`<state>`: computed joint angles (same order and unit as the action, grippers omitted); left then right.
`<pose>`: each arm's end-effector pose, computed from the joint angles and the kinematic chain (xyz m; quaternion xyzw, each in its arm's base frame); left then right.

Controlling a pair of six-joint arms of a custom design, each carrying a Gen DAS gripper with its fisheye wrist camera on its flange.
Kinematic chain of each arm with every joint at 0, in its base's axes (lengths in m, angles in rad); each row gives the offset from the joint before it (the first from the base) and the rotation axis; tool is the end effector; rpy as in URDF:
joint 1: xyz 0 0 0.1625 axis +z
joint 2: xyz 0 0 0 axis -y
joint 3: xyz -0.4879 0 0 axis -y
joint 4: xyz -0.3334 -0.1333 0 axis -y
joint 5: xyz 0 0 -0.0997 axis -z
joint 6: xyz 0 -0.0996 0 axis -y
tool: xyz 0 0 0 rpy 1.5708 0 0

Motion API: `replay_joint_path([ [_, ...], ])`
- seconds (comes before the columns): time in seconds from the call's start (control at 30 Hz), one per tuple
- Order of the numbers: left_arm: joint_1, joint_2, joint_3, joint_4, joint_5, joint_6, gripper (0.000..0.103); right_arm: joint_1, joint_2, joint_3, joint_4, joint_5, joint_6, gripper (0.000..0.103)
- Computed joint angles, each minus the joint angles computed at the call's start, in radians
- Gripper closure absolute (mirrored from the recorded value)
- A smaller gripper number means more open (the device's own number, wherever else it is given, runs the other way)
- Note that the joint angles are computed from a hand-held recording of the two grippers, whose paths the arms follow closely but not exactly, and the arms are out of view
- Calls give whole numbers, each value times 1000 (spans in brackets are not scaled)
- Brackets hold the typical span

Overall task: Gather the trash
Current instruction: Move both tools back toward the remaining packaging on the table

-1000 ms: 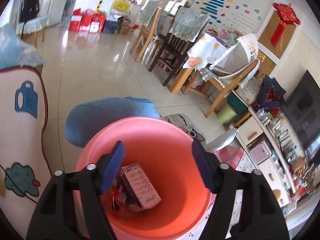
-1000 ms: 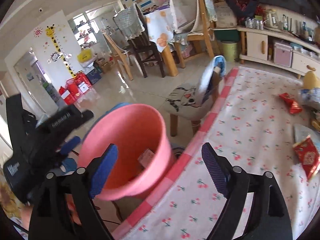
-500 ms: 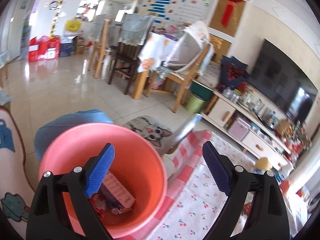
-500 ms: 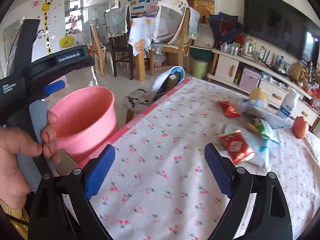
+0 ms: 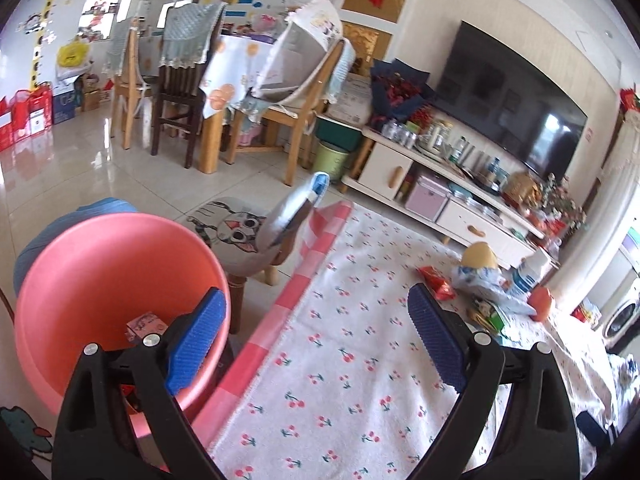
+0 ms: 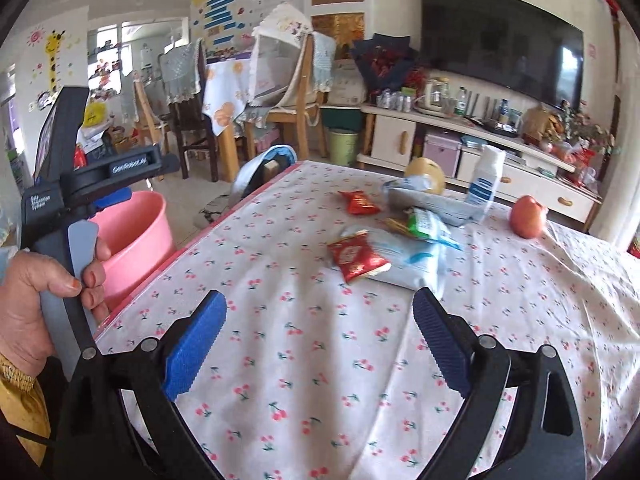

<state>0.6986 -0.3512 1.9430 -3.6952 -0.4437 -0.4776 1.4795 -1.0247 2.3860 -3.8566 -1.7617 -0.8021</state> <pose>-0.2842 -0.5303 0.0108 0.0220 0.8273 -0.4957 0.2634 0.0719 -0.4694 0.2740 0.2702 -0.8501 0.3635 0.2687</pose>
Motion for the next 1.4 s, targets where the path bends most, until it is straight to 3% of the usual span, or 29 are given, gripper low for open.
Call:
replay_joint_path([
  [0.27,-22,55,-61,41,-10,93,9,-76,-71,8,-3,72,21,9],
  [0.67,-48,125,-158,133,-2,223,9,-134,-77,2,-119,95,-83,9],
  [1.0,-60,175,-251,218,-70,315,9,-186,-147,-76,57,128,71,9],
  [1.13,-42,178,-291,274,-143,274,9,-203,-169,-104,133,131,118,9],
  [1.4,-16,244,-476,371,-204,319,9,-240,-195,-168,249,122,205,9],
])
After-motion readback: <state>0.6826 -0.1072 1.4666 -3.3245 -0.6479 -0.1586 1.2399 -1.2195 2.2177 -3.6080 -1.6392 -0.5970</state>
